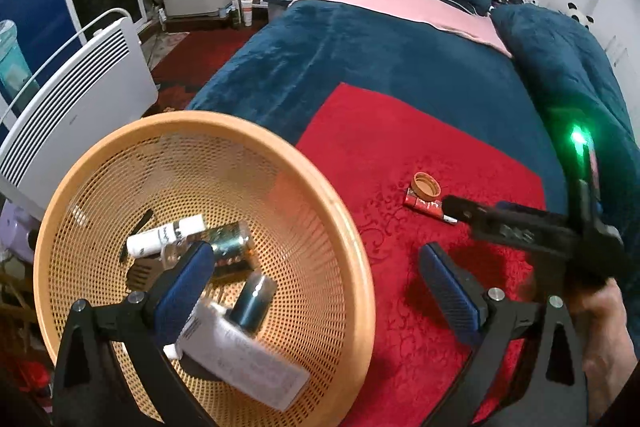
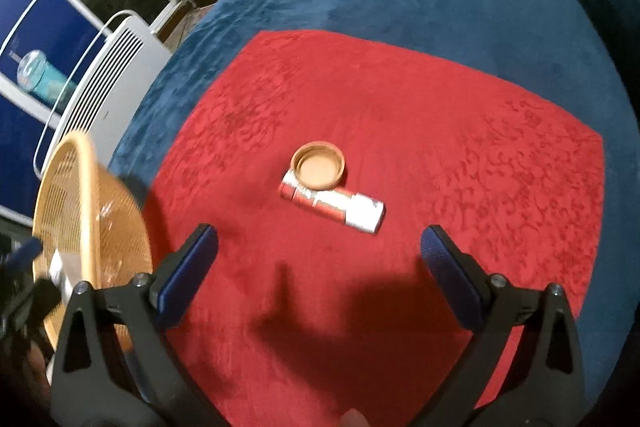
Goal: Organize rigid objects
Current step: 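Grasp the orange round cap with the right tool while the left tool grasps the red lighter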
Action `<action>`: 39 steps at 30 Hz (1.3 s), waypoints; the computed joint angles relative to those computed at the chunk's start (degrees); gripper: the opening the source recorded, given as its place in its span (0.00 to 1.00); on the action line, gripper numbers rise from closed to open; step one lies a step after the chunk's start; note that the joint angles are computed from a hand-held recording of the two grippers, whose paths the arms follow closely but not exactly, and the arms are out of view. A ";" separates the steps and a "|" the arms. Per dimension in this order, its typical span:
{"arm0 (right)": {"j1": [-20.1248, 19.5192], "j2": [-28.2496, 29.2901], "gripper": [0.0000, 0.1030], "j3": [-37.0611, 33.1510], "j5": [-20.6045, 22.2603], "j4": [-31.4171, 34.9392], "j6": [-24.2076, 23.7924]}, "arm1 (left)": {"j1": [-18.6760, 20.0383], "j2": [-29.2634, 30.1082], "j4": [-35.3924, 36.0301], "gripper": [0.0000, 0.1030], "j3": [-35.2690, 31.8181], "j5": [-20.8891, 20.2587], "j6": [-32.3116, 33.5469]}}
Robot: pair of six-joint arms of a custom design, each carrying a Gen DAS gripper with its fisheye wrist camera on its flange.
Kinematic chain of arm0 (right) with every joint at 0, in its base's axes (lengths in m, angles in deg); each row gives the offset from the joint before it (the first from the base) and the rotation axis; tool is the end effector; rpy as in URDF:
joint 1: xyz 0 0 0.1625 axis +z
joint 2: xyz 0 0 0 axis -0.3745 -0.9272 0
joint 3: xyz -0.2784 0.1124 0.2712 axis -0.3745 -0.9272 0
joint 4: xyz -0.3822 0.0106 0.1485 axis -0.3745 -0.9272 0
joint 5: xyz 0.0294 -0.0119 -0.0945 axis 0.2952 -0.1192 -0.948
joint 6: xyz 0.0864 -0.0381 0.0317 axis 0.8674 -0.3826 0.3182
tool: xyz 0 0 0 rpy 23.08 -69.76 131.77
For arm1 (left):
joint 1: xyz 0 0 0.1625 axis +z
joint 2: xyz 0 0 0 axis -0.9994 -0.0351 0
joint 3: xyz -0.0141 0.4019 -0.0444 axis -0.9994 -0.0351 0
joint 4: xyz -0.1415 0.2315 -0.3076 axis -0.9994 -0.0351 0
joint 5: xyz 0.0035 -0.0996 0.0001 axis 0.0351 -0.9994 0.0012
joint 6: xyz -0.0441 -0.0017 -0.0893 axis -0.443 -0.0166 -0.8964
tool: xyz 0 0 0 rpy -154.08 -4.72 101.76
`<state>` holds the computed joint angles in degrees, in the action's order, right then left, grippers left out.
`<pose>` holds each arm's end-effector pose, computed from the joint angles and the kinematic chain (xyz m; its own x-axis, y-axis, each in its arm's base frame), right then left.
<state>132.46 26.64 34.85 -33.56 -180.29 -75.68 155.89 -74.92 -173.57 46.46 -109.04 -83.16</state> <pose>0.3570 -0.7256 -0.0393 -0.8579 -0.1195 0.4998 -0.2628 0.9378 -0.2268 -0.0452 -0.6517 0.3530 -0.7806 -0.0360 -0.6240 0.2950 0.8589 -0.4187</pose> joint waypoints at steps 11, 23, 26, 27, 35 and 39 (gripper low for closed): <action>-1.70 11.30 0.40 -19.33 -1.40 13.28 3.40 | 0.40 3.94 -0.11 0.99 -4.58 -0.55 3.60; -3.42 -7.23 0.39 10.24 -4.61 -2.35 7.61 | -0.74 9.86 0.44 0.99 -7.68 -6.89 6.27; -4.23 -11.23 0.39 16.68 -6.08 -3.76 9.62 | -0.64 12.63 3.18 0.99 -9.80 -9.28 4.06; -4.56 -12.43 0.39 18.71 -6.16 -4.22 10.32 | -0.34 13.91 4.43 0.99 -10.84 -10.20 2.45; -4.97 -14.63 0.40 24.42 -4.67 -6.83 11.38 | 2.82 23.56 14.08 0.82 -20.83 -9.19 -12.43; -5.39 -15.59 0.40 26.72 -3.59 -8.90 11.18 | 3.37 27.60 17.27 0.78 -26.05 -8.64 -16.68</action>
